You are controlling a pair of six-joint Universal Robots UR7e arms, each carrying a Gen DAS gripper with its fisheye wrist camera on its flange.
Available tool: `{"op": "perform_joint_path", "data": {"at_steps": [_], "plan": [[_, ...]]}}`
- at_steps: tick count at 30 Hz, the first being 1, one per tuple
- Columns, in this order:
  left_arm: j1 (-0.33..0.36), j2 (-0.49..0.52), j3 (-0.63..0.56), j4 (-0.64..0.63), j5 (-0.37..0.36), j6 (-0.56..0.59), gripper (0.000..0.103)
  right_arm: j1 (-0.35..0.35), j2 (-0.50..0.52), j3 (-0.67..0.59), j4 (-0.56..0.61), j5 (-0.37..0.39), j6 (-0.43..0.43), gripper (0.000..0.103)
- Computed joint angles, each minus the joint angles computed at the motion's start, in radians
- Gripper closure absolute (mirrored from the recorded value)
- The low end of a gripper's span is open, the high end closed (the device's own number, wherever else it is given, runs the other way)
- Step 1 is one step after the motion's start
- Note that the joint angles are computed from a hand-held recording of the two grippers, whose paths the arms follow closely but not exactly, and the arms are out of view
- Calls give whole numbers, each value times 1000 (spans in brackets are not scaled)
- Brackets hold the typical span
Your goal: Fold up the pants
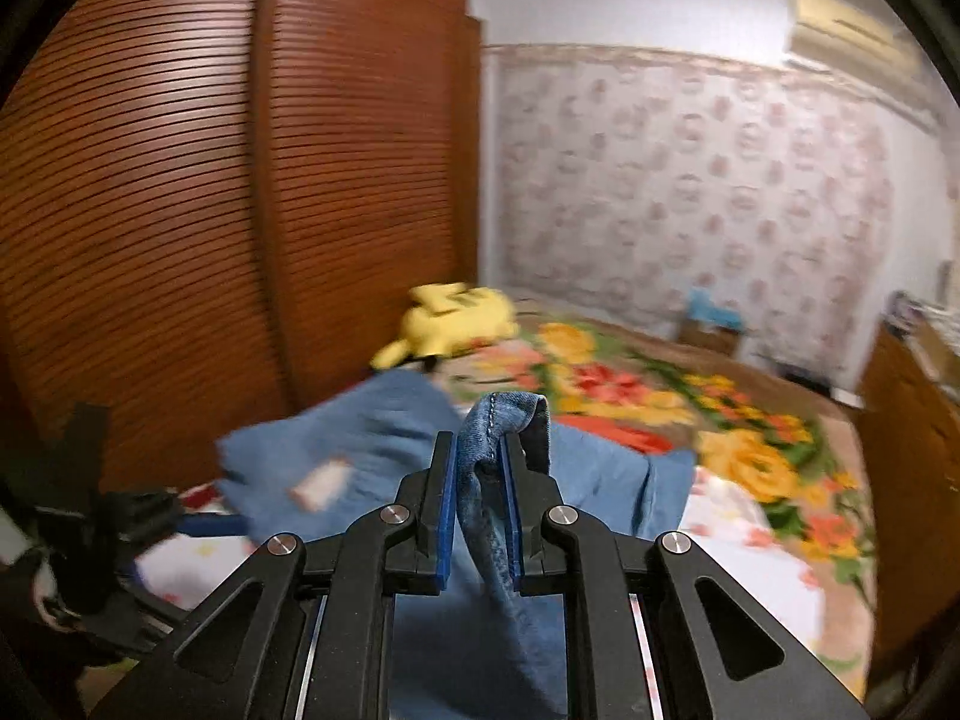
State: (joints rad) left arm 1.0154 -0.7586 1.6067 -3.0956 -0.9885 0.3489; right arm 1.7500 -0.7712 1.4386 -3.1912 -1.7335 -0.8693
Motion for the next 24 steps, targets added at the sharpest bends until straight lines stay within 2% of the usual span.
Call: {"op": "perform_joint_path", "data": {"at_steps": [2, 4, 6, 8, 13, 16, 18, 24], "plan": [[4, -14, 13, -6, 10, -8, 32, 5, 21, -34, 86, -8, 14, 88], [9, -21, 18, -11, 18, -10, 32, 4, 32, -42, 131, -14, 13, 82], [12, -28, 29, -20, 21, -12, 32, 0, 38, -51, 163, -29, 16, 72], [15, -29, 29, -20, 21, -17, 32, -8, 31, -40, 158, -41, 16, 68], [24, -10, 2, -2, 6, -27, 32, -18, -2, -17, 134, -69, 25, 66], [25, 15, -28, 23, -7, -28, 32, 2, 63, -76, 102, -125, 45, 61], [27, 36, -56, 48, -16, -26, 32, -10, 76, -94, 100, -145, 60, 60], [37, 112, -149, 123, -48, -14, 35, -33, 141, -195, 174, -185, 102, 60]]}}
